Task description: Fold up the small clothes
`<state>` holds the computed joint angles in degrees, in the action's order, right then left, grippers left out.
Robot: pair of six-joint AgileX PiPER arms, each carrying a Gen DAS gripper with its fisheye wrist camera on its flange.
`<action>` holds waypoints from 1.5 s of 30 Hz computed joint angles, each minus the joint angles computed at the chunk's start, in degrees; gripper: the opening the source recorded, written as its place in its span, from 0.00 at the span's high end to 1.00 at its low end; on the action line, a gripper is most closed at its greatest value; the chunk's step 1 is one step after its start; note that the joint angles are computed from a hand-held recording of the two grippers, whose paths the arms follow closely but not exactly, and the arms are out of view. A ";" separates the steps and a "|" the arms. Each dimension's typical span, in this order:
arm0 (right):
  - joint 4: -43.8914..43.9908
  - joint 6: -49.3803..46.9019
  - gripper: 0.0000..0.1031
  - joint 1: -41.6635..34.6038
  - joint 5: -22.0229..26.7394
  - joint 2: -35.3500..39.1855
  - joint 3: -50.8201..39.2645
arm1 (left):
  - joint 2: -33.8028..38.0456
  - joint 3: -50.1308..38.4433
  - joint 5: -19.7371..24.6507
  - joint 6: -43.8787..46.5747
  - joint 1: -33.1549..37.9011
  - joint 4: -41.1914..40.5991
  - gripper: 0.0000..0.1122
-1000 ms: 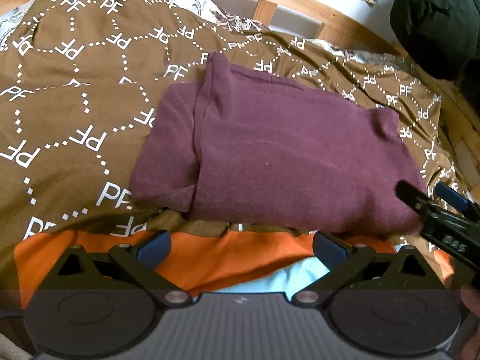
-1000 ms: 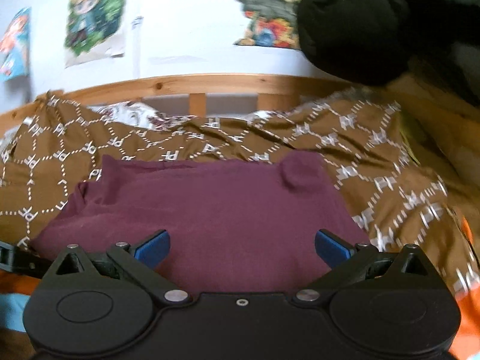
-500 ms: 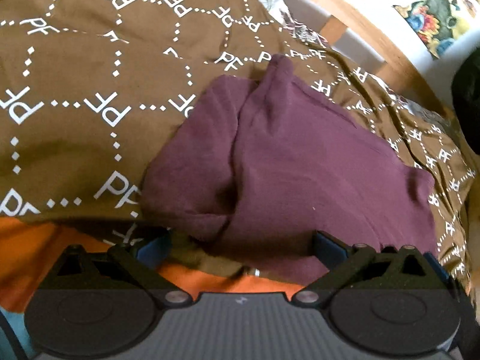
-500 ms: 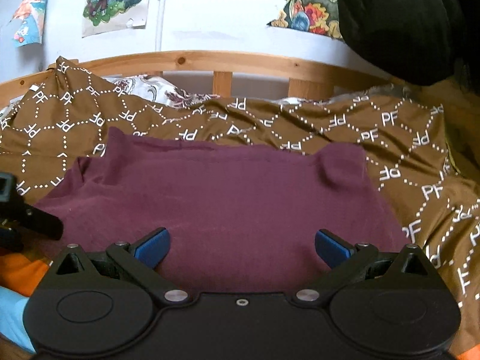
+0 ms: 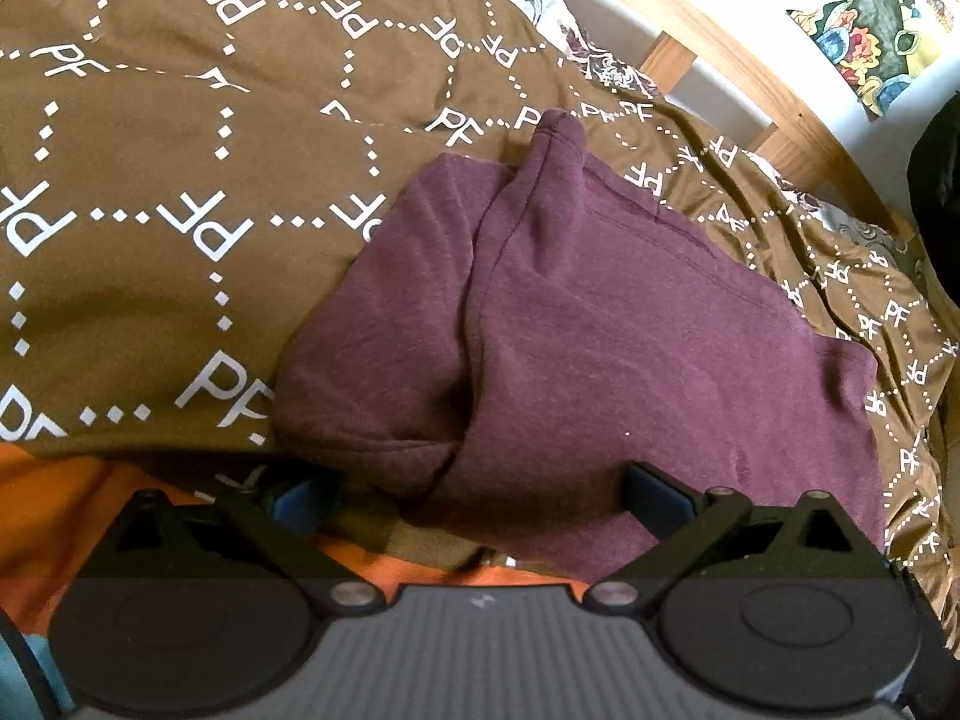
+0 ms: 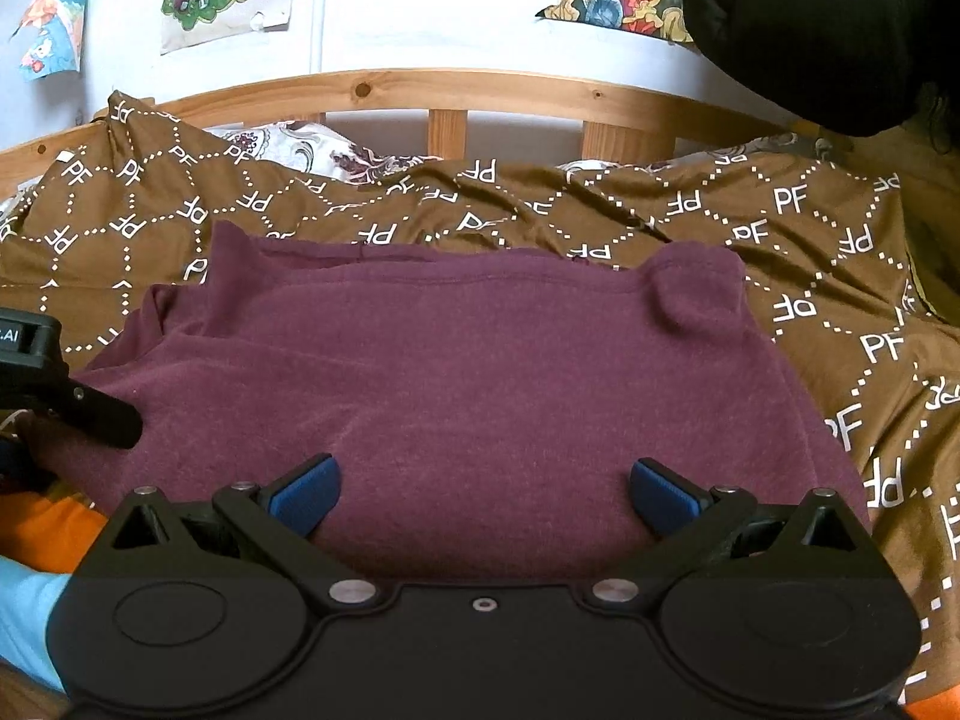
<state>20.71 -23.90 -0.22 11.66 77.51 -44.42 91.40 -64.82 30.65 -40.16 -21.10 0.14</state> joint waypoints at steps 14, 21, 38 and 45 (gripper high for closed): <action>0.36 -0.52 0.01 -0.62 1.60 1.19 -1.23 | -0.36 2.15 -5.59 6.25 1.54 -7.52 0.25; 0.19 -0.15 0.01 -1.11 3.12 1.99 -2.22 | -2.64 4.92 -9.45 1.99 0.14 -1.26 0.61; 17.43 -18.08 0.01 -20.51 13.84 -6.09 -5.51 | 8.69 -27.63 3.62 12.78 -15.76 18.42 0.76; 33.59 -26.96 0.01 -39.41 18.86 -3.95 -8.74 | 21.45 -45.52 13.46 27.52 -26.16 14.29 0.77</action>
